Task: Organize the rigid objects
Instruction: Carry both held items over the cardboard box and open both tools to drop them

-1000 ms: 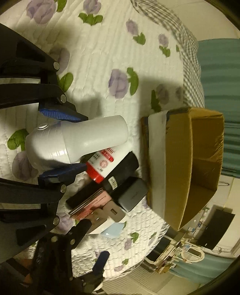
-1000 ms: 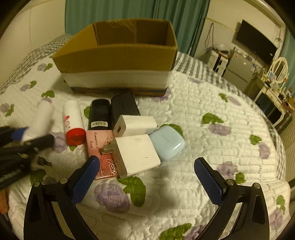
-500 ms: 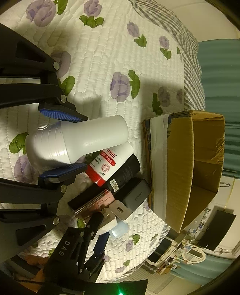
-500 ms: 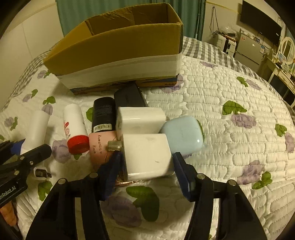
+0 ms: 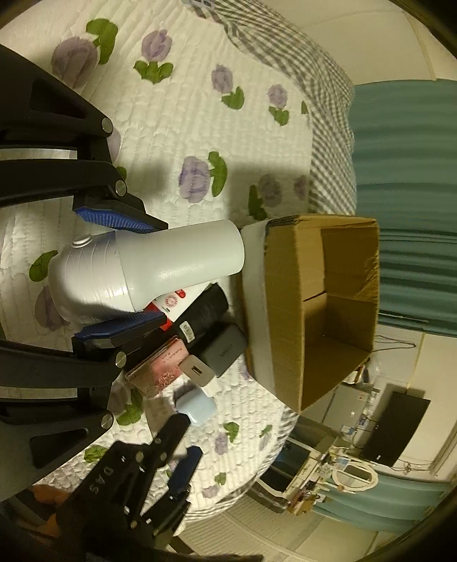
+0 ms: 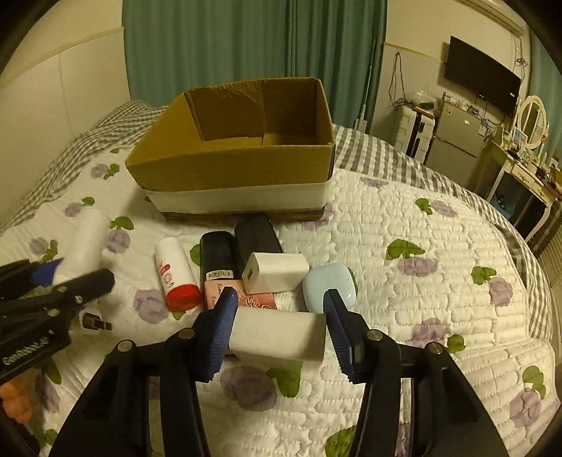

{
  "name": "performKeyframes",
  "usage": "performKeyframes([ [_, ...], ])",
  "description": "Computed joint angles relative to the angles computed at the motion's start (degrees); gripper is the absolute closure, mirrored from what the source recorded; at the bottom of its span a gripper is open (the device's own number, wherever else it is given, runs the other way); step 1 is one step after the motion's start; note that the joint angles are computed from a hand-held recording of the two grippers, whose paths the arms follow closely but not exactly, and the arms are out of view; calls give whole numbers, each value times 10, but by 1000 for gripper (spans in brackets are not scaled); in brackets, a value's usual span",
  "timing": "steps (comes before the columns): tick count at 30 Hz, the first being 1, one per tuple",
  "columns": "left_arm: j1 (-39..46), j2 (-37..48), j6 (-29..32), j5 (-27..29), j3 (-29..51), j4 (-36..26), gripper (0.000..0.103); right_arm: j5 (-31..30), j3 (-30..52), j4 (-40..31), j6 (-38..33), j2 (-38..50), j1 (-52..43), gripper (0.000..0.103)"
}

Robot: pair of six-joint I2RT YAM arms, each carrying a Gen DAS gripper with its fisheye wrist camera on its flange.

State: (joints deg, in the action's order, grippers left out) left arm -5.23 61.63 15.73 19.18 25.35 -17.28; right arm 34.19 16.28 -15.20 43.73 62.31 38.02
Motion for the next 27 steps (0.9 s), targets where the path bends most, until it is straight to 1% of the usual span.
performKeyframes([
  [5, 11, 0, -1, 8, 11, -11, 58, 4, 11, -8, 15, 19, 16, 53],
  [8, 12, -1, -1, 18, 27, -25, 58, 20, 32, -55, 17, -9, 31, 53],
  [11, 6, -2, -9, 25, 62, -42, 58, 29, 73, -100, -10, -40, 27, 53],
  [14, -3, 8, -23, 39, 114, -57, 58, 35, 127, -128, -73, -50, 9, 53],
  [16, -17, 25, -31, 37, 154, -64, 58, 27, 168, -129, -128, -49, -21, 53],
  [19, -47, 81, -43, 25, 223, -64, 58, -2, 222, -111, -205, -32, -77, 53],
  [20, -52, 93, -45, 23, 235, -60, 58, -12, 237, -103, -224, -21, -92, 53],
  [23, -70, 160, -55, 2, 279, -28, 58, -58, 279, -59, -285, 25, -154, 53],
  [27, -82, 252, -69, -14, 325, 3, 58, -117, 289, 10, -320, 86, -218, 53],
])
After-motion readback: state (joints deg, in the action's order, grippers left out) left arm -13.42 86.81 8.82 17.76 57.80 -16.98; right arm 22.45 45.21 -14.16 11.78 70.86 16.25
